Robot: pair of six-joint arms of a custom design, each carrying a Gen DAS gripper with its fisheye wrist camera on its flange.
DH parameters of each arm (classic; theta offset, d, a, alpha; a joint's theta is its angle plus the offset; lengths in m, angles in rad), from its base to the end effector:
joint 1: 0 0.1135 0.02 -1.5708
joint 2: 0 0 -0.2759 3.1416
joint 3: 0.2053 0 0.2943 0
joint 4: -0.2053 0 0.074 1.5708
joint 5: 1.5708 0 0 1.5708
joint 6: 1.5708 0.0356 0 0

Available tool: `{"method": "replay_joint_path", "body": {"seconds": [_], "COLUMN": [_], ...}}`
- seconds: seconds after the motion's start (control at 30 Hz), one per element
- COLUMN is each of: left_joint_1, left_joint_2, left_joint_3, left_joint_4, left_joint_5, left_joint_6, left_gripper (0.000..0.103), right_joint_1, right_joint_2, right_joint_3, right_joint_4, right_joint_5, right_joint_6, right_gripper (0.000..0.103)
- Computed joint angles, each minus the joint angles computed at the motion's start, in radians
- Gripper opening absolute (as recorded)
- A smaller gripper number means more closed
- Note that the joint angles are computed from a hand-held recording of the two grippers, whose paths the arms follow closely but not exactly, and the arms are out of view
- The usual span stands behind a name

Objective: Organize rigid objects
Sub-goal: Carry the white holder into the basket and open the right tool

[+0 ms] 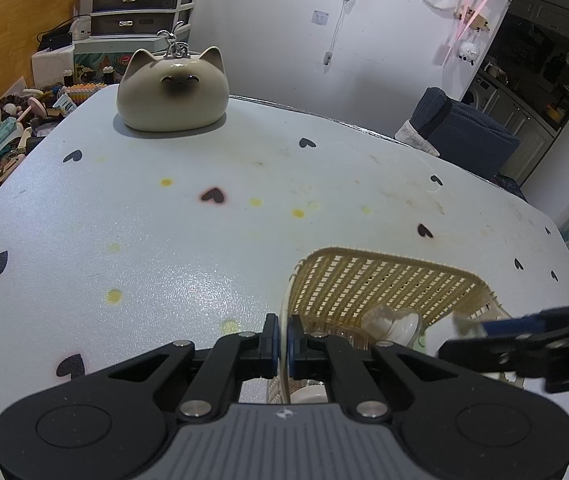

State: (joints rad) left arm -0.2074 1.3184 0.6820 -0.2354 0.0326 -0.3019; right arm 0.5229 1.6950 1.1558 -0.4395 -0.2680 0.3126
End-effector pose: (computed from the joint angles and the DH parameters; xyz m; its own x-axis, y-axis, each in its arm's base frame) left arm 0.2826 -0.0606 0.1738 -0.7825 -0.1390 -0.6069 -0.0066 0.9766 -0.2151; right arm 0.3355 0.2043 0.2009 -0.8715 -0.1601 -0.4635 -0.3590 0.8522 0.3807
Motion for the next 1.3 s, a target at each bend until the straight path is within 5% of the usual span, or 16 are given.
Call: {"method": "replay_joint_path", "body": {"seconds": [0.5, 0.63, 1.3], "left_joint_1": [0.0, -0.002, -0.004], "left_joint_2": [-0.004, -0.005, -0.005], "left_joint_3": [-0.002, -0.004, -0.005], "left_joint_4": [-0.001, 0.0, -0.001], "left_joint_5": [0.001, 0.0, 0.008], "left_joint_6": [-0.002, -0.003, 0.018], "left_gripper": [0.004, 0.004, 0.004], "right_joint_1": [0.038, 0.028, 0.038], "right_joint_2": [0.103, 0.108, 0.024], "right_joint_3": [0.111, 0.123, 0.055], "right_joint_4": [-0.119, -0.13, -0.076], "right_joint_5": [0.103, 0.069, 0.101], "right_joint_6": [0.039, 0.063, 0.093], "right_gripper": [0.066, 0.075, 0.084]}}
